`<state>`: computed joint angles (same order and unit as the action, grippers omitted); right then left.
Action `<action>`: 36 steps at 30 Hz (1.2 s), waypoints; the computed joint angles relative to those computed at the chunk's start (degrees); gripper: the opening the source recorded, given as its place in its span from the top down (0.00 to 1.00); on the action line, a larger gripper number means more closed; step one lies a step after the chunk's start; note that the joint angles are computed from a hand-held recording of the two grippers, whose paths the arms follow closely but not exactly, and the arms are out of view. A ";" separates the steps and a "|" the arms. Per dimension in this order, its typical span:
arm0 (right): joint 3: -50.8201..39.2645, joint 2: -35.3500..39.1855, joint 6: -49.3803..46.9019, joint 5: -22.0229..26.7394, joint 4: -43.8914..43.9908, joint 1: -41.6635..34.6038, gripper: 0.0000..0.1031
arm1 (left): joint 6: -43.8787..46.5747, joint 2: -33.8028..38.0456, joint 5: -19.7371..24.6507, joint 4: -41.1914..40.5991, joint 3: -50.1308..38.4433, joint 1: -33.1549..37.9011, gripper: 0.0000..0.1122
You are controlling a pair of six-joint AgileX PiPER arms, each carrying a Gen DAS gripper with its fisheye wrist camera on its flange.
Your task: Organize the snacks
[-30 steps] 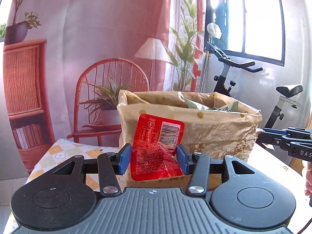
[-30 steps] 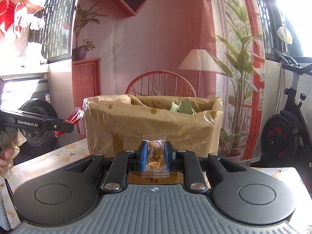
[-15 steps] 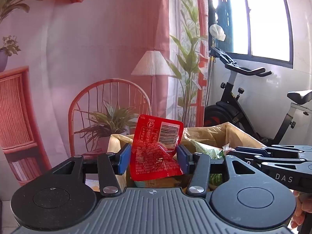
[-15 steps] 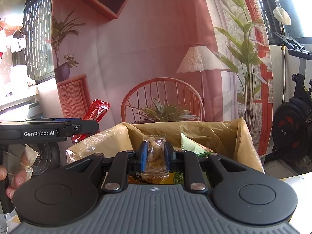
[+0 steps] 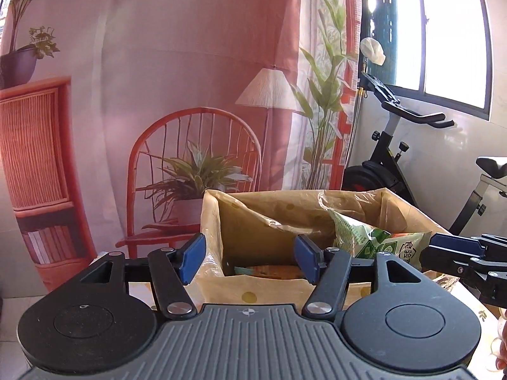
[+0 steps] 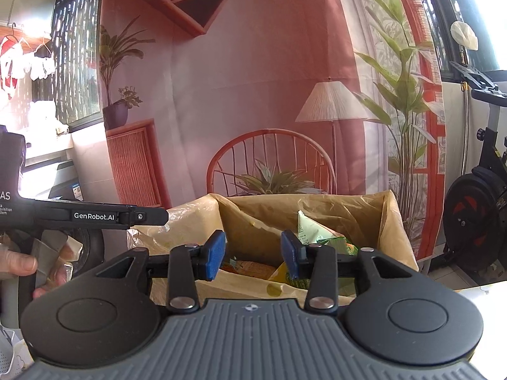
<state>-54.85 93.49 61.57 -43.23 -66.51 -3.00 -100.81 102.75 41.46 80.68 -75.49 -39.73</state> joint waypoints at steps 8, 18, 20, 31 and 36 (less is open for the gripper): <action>11.19 -2.88 -8.57 -7.77 0.18 -4.90 0.54 | -11.18 -4.74 0.50 6.32 11.72 -4.78 0.33; 15.72 2.97 -9.98 -0.21 -4.26 -3.91 0.54 | -15.06 -2.46 -4.77 5.59 17.48 -3.54 0.34; 13.99 5.37 -6.22 2.84 -10.14 -2.79 0.52 | -14.82 -1.65 -5.41 5.29 17.62 -3.19 0.34; 12.82 11.55 -3.69 7.82 -15.15 -1.20 0.40 | -16.59 1.20 -9.14 5.01 17.50 -2.23 0.34; 14.97 12.21 -12.73 7.06 -6.29 -0.58 0.50 | -16.14 3.68 -10.27 4.01 15.72 -2.45 0.34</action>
